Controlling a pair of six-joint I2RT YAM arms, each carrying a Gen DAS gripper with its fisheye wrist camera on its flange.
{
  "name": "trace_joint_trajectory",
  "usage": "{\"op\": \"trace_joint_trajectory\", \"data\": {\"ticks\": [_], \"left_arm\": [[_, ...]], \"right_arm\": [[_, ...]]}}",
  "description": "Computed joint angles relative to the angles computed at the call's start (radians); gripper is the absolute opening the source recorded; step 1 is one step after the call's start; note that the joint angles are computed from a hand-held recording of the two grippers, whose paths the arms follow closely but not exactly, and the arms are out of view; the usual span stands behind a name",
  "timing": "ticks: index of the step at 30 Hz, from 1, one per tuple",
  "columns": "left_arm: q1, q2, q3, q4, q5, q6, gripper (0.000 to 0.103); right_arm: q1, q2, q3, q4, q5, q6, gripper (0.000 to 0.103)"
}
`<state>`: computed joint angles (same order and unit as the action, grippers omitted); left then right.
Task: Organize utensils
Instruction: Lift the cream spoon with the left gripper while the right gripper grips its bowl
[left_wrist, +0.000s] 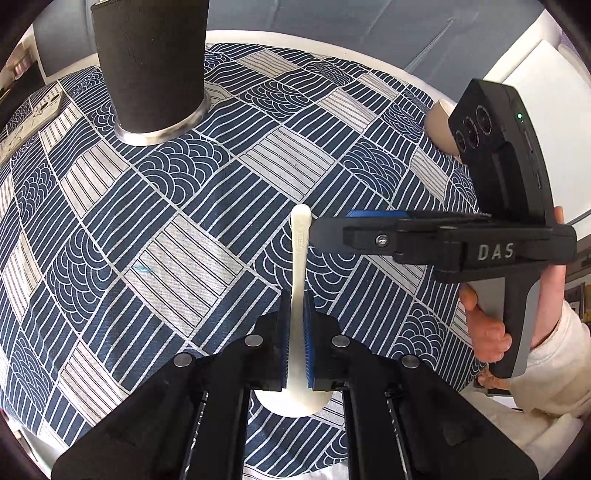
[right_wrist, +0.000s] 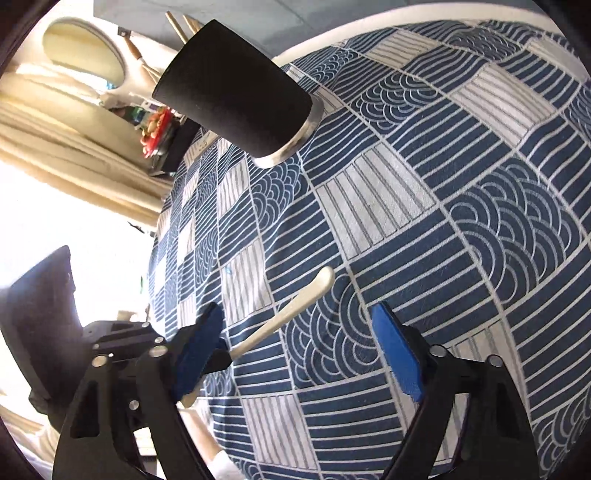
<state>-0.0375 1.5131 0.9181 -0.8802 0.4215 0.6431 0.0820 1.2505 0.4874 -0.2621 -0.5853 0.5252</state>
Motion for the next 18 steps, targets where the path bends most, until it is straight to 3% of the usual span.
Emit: {"op": "trace_joint_trajectory", "data": {"ticks": [3,6,7,8,10,18], "left_arm": [[0.008,-0.002,0.02,-0.034,0.019,0.011,0.007],[0.003,-0.016,0.026,-0.054,0.031,0.021,0.007],[0.001,-0.023,0.025,-0.065,0.035,0.026,0.007],[0.0,-0.034,0.021,-0.068,0.036,0.027,0.007],[-0.001,-0.047,0.016,-0.079,0.04,0.033,0.001],[0.024,-0.084,0.023,-0.092,0.054,0.049,0.001]], "right_arm": [[0.011,0.008,-0.038,0.082,-0.071,0.083,0.068],[-0.001,0.033,-0.082,0.209,-0.143,0.195,0.052],[-0.012,0.046,-0.094,0.251,-0.167,0.233,0.038],[-0.018,0.055,-0.104,0.285,-0.178,0.266,0.017],[-0.036,0.049,-0.119,0.33,-0.19,0.3,0.006],[-0.014,-0.033,-0.051,0.228,-0.134,0.237,0.005]]}}
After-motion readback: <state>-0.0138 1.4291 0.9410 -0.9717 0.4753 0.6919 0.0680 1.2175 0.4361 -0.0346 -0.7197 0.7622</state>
